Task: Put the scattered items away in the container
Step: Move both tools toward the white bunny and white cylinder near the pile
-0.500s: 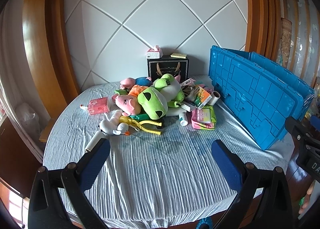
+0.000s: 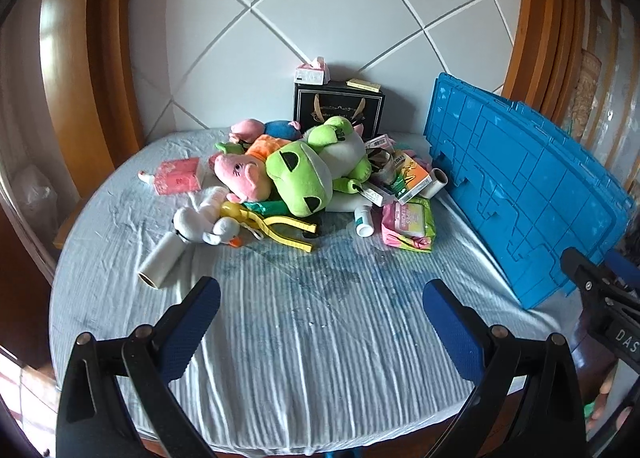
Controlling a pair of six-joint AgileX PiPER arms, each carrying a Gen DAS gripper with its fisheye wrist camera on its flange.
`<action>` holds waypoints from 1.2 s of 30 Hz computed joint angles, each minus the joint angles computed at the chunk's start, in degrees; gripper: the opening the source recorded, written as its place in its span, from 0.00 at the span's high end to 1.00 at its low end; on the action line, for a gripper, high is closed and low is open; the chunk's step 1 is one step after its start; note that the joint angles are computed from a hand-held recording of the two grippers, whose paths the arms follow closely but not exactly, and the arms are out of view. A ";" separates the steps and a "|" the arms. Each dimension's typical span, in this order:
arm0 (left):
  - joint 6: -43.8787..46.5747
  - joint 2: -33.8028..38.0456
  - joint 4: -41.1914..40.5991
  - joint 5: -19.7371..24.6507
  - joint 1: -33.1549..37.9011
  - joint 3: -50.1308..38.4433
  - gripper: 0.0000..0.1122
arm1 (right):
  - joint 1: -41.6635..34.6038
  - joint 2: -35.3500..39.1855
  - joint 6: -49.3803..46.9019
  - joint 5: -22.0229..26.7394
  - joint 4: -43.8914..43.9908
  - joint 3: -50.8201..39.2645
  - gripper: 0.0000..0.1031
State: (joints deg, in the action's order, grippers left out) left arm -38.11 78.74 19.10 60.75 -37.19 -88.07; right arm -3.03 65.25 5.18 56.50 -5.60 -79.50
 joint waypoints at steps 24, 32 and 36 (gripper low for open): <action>13.27 29.63 -0.72 2.55 30.75 -12.78 0.08 | 13.74 49.17 -17.46 4.16 16.53 -31.99 0.00; 28.96 39.25 -8.09 0.46 38.90 -19.43 0.12 | 22.36 60.21 -4.60 9.65 9.51 -47.96 0.00; 33.49 42.56 -12.09 0.15 41.49 -19.91 0.36 | 25.50 65.16 -1.48 12.05 7.82 -55.97 0.00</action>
